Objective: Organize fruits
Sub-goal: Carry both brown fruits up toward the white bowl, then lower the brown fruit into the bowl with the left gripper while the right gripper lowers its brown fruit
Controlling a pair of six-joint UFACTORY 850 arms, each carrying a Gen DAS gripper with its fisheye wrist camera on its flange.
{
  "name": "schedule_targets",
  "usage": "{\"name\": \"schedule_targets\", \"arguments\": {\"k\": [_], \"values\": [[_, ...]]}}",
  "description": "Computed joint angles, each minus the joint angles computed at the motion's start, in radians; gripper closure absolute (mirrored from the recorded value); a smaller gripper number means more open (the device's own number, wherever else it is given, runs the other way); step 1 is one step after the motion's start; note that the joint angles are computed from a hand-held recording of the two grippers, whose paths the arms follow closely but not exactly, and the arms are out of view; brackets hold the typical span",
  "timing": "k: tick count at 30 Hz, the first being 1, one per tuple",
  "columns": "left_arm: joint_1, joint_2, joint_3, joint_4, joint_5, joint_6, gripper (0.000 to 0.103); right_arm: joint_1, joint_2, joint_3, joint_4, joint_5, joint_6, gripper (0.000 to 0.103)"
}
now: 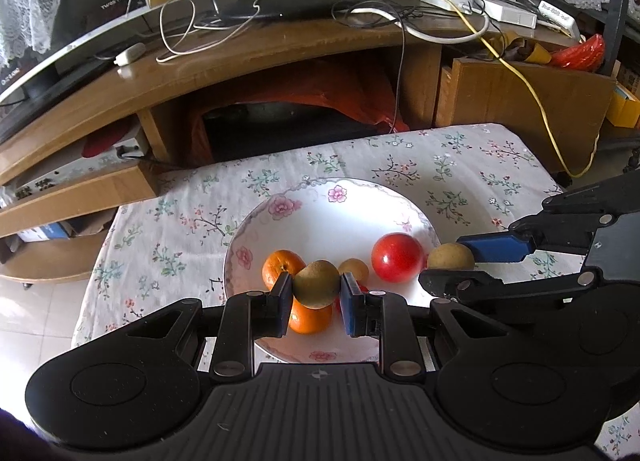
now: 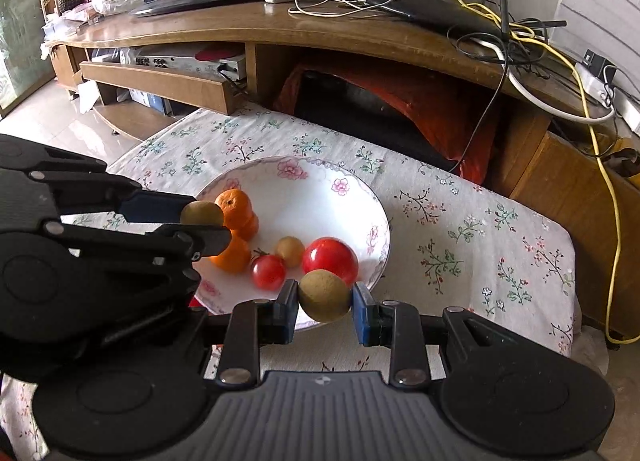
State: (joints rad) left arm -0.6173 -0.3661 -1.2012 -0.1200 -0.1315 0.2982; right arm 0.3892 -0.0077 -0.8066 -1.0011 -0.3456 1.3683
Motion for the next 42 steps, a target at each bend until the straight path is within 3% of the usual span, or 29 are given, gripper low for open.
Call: {"name": "schedule_targets", "arguments": {"k": [10, 21, 32, 42], "values": [[0.002, -0.043, -0.044, 0.069, -0.013, -0.067, 0.072, -0.032, -0.040, -0.021, -0.005, 0.039, 0.003, 0.072], [0.014, -0.095, -0.096, 0.026, -0.035, -0.039, 0.072, -0.057, -0.090, -0.050, 0.005, 0.071, -0.012, 0.072], [0.021, -0.130, -0.140, 0.027, -0.033, -0.063, 0.072, -0.078, -0.115, -0.070, -0.136, 0.100, 0.122, 0.072], [0.027, -0.175, -0.197, -0.080, -0.052, 0.043, 0.072, -0.088, -0.145, -0.090, -0.299, 0.092, 0.259, 0.071]]}}
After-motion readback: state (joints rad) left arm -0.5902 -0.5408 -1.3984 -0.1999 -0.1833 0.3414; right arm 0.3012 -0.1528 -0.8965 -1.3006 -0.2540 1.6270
